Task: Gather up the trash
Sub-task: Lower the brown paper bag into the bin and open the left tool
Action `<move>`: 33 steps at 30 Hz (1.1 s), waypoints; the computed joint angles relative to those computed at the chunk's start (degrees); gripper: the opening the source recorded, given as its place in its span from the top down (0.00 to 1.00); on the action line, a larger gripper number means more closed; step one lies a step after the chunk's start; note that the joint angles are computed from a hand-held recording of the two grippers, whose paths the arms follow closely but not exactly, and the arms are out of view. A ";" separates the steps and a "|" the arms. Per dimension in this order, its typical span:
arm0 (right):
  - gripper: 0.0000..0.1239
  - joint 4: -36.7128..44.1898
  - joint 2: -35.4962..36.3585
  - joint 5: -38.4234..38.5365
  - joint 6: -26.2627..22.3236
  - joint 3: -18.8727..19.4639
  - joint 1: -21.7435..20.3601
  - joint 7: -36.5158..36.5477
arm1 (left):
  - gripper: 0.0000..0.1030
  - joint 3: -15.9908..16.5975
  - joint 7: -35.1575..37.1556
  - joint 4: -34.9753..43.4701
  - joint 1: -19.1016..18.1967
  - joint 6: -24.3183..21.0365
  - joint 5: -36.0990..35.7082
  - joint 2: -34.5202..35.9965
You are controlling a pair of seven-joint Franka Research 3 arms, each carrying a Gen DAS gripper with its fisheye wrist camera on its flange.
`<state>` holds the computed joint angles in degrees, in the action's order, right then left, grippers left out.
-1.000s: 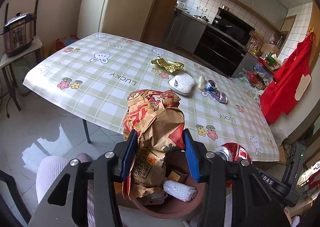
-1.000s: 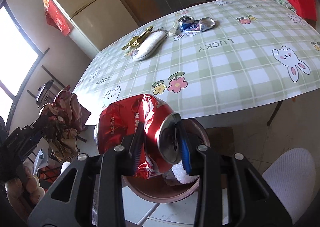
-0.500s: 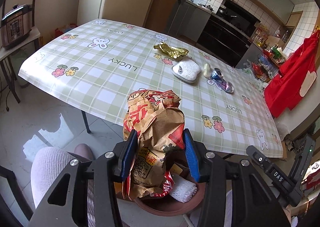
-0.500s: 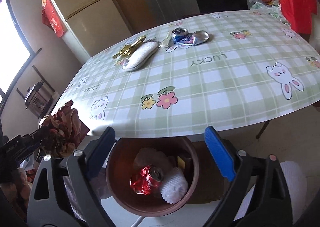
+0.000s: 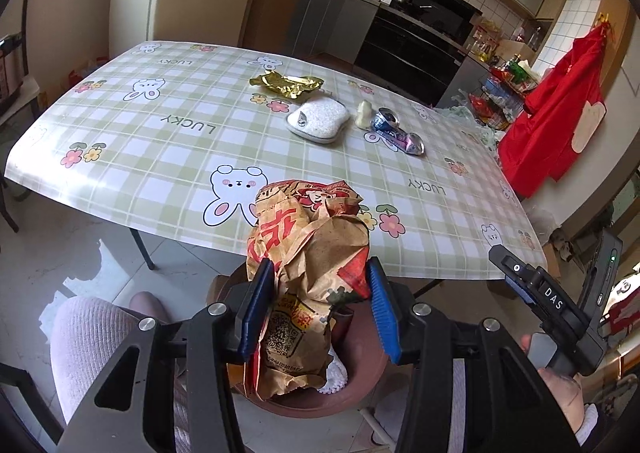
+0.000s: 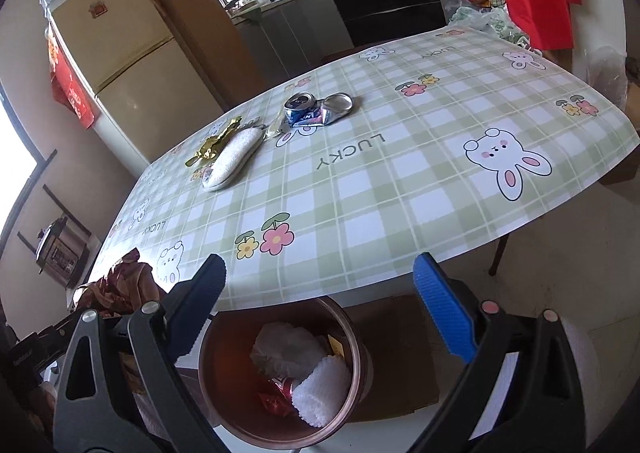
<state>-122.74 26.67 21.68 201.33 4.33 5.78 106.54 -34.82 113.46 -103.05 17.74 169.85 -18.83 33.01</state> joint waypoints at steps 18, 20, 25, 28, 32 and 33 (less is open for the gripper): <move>0.24 1.45 0.42 8.65 -2.87 -6.48 7.59 -4.98 | 0.11 7.57 -13.46 -0.13 -4.70 5.94 7.16 -0.43; 0.24 1.81 0.61 10.27 -3.44 -7.90 9.14 -5.79 | 0.09 9.37 -16.11 -0.24 -5.88 6.48 8.76 -0.62; 0.22 2.54 1.24 14.57 -4.90 -11.62 13.15 -7.93 | 0.07 13.33 -21.95 0.05 -8.38 7.13 12.82 -0.59; 0.22 2.86 1.62 14.81 -5.25 -11.44 12.99 -8.22 | 0.07 14.63 -24.60 0.21 -9.14 7.15 15.26 -0.38; 0.22 3.23 2.11 15.54 -6.05 -12.74 14.34 -8.78 | 0.06 14.52 -26.70 1.00 -8.90 6.30 18.30 0.44; 0.22 3.40 2.30 15.77 -6.41 -13.25 14.78 -8.84 | 0.06 14.76 -27.22 1.24 -9.09 6.23 18.95 0.65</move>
<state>-119.34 28.97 37.45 194.92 -8.92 20.56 97.70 -20.06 86.24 -101.81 8.66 176.08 0.12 33.66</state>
